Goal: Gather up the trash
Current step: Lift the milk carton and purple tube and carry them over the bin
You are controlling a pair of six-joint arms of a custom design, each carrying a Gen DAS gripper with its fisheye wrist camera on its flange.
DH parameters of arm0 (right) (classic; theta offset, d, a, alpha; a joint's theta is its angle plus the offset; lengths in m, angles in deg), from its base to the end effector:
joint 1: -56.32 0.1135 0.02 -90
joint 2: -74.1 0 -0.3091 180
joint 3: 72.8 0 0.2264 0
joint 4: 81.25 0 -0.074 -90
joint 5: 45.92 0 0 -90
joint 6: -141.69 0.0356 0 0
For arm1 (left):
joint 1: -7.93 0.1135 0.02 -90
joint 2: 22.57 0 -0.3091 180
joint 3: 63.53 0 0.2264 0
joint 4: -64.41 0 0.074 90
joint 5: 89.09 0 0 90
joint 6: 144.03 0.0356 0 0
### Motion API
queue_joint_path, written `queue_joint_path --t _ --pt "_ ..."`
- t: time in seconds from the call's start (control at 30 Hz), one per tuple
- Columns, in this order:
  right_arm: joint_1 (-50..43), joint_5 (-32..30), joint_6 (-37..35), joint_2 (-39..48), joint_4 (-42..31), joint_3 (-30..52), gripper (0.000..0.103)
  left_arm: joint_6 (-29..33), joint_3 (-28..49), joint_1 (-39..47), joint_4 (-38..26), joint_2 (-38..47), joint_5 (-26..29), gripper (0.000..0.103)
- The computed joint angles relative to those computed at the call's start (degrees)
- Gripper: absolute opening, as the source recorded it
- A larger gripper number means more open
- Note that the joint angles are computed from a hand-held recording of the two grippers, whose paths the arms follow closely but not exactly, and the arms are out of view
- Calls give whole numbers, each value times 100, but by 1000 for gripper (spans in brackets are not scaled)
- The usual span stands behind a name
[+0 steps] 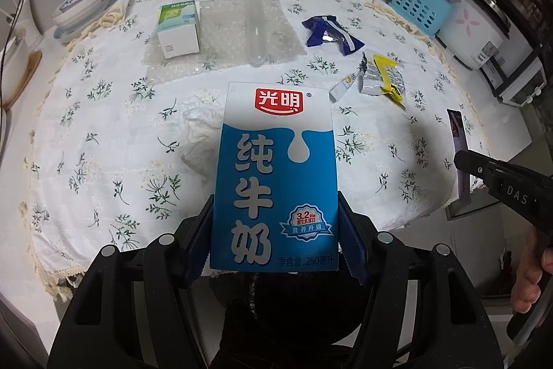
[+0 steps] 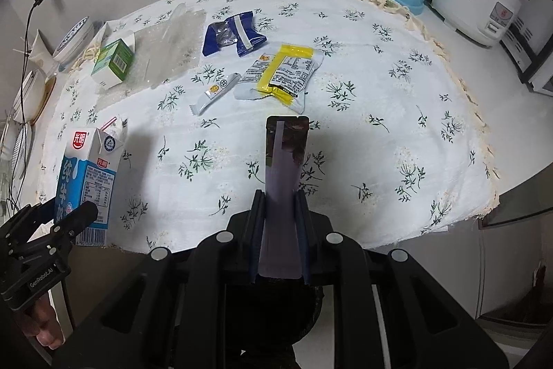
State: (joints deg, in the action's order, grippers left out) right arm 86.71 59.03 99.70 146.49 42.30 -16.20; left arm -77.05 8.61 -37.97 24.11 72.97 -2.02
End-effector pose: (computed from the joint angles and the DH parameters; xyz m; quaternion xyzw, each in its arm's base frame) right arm 0.1577 0.0818 0.2433 0.1699 0.9650 -0.0029 0.1998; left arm 0.2144 -0.2186 0.2330 0.1874 0.9553 -0.1082 0.2016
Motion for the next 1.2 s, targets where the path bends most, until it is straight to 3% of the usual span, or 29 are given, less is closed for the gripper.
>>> queue_joint_path --t 0.57,1.2 --pt "1428 379 1069 -737 -467 -409 17 -825 -731 -739 286 -665 -256 63" --pt "3428 456 2724 -628 -163 -1140 17 -1944 -1702 -1729 680 -1068 -672 63"
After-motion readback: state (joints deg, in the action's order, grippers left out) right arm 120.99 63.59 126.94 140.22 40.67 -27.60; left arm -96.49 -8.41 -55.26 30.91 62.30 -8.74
